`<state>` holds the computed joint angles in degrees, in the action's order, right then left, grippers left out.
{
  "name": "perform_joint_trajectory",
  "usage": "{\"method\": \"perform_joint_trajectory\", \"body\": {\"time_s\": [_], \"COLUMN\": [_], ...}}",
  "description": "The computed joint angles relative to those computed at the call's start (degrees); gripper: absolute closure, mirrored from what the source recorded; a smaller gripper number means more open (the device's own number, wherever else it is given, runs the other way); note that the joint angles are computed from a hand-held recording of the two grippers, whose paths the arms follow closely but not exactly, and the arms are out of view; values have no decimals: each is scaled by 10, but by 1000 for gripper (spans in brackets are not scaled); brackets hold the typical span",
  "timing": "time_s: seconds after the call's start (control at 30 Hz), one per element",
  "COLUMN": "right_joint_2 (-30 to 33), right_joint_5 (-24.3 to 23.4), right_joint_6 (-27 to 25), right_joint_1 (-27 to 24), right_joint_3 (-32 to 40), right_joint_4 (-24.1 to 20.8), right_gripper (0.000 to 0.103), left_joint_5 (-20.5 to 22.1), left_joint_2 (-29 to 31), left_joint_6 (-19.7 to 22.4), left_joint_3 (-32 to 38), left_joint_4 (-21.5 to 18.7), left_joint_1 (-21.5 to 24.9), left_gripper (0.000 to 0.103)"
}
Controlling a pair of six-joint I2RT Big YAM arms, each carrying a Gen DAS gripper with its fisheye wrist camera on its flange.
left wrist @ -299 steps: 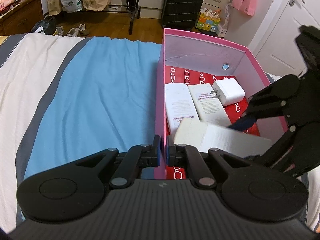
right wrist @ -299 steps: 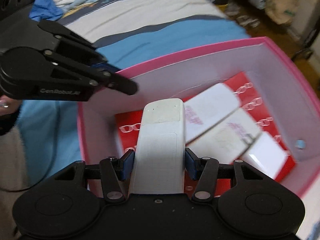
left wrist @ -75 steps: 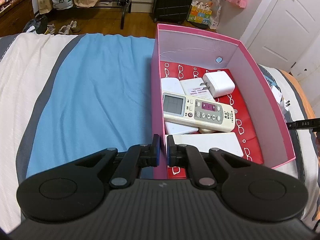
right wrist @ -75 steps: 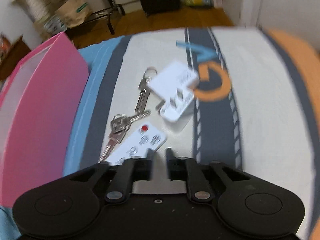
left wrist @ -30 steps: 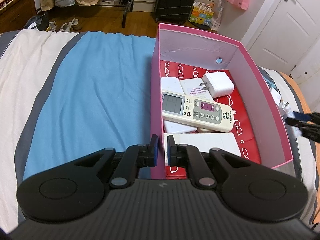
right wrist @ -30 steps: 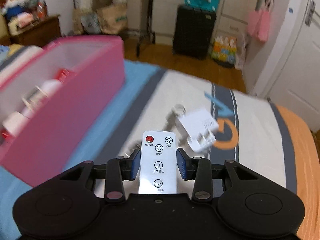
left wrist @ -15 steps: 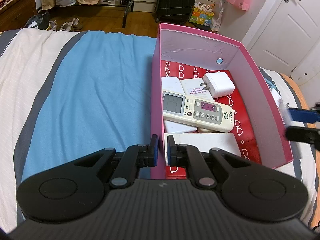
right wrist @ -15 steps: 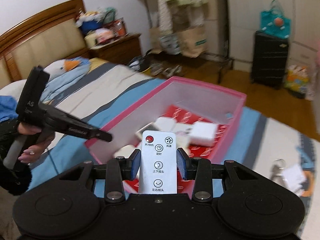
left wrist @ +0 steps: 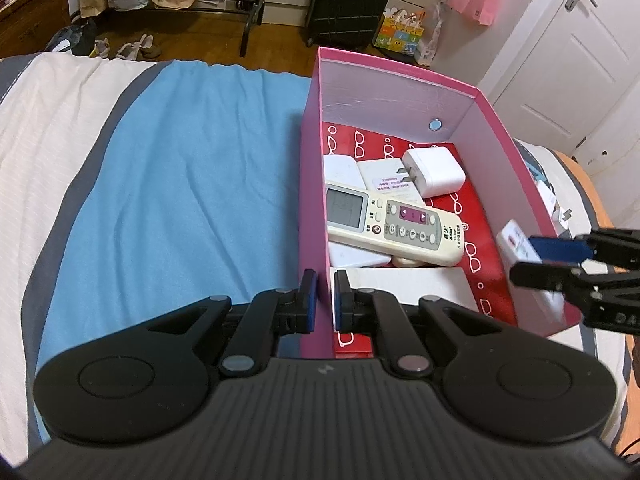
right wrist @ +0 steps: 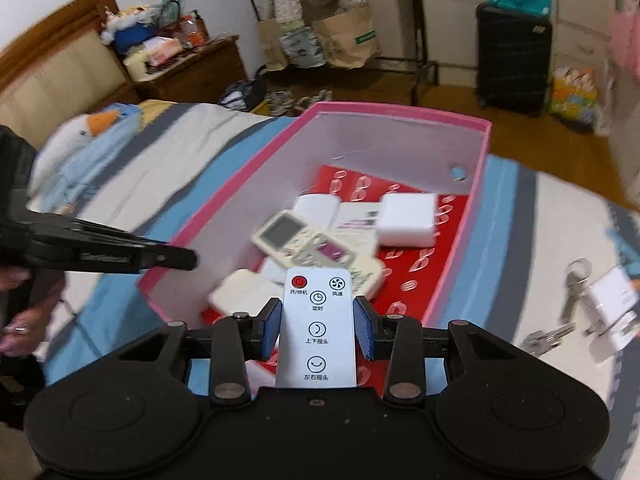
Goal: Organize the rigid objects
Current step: 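Carry the small remote with the right gripper into the pink box, then open the right gripper to release the small remote in the box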
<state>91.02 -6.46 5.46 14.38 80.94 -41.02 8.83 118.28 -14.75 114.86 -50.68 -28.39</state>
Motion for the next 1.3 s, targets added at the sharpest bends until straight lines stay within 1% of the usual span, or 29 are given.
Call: {"method": "perform_joint_trajectory", "body": {"time_s": [0.03,0.07,0.17,0.2,0.27,0.37,0.47,0.5,0.57,0.7,0.77,0.9,0.97,1.0,1.1,1.23,1.3], "right_joint_2": [-2,-1,5,3,0,-9,-22,-27,-41,-70,-82,-95,-102,-104,-105,-97,-88], "right_joint_5": [23,36,46,56,70,67,54,57,61,67,72,67,65,69,83,77,83], "right_joint_6": [-12,-19,-17,-18,-32,-34,-22,-18,-18,-38,-48,-44,-48,-50,-53,-57,-69], "right_joint_1": [4,7,11,14,19,22,19,18,14,4,-6,-34,-49,-55,-70,-91,-98], "right_joint_3": [-4,-5,1,-2,-4,-9,-16,-20,-30,-53,-63,-74,-87,-94,-110,-134,-144], "right_joint_4": [5,7,-6,-3,-8,-19,-22,-18,-5,29,47,69,85,92,105,124,132], "right_gripper": [60,60,60,59,59,59,58,56,55,53,52,48,44,42,42,42,42], "left_joint_5": [-2,-3,-2,-2,-1,6,10,9,9,10,9,8,7,6,3,-3,-6], "left_joint_2": [0,-1,-1,-1,-1,-2,-3,-3,-3,-4,-4,-4,-5,-4,-4,-4,-4], "left_joint_6": [1,1,1,1,-1,-5,-6,-6,-7,-8,-8,-7,-8,-8,-9,-9,-9], "left_joint_3": [0,0,0,0,0,-2,-4,-4,-6,-6,-5,-6,-6,-5,-5,-4,-4], "left_joint_4": [-1,-1,0,0,0,3,5,5,6,4,3,4,3,4,4,1,0], "left_joint_1": [-1,-1,-1,-1,-1,2,3,3,3,3,3,3,3,3,2,0,-1], "left_gripper": [97,97,97,97,97,96,96,96,96,96,96,96,96,96,96,96,96]}}
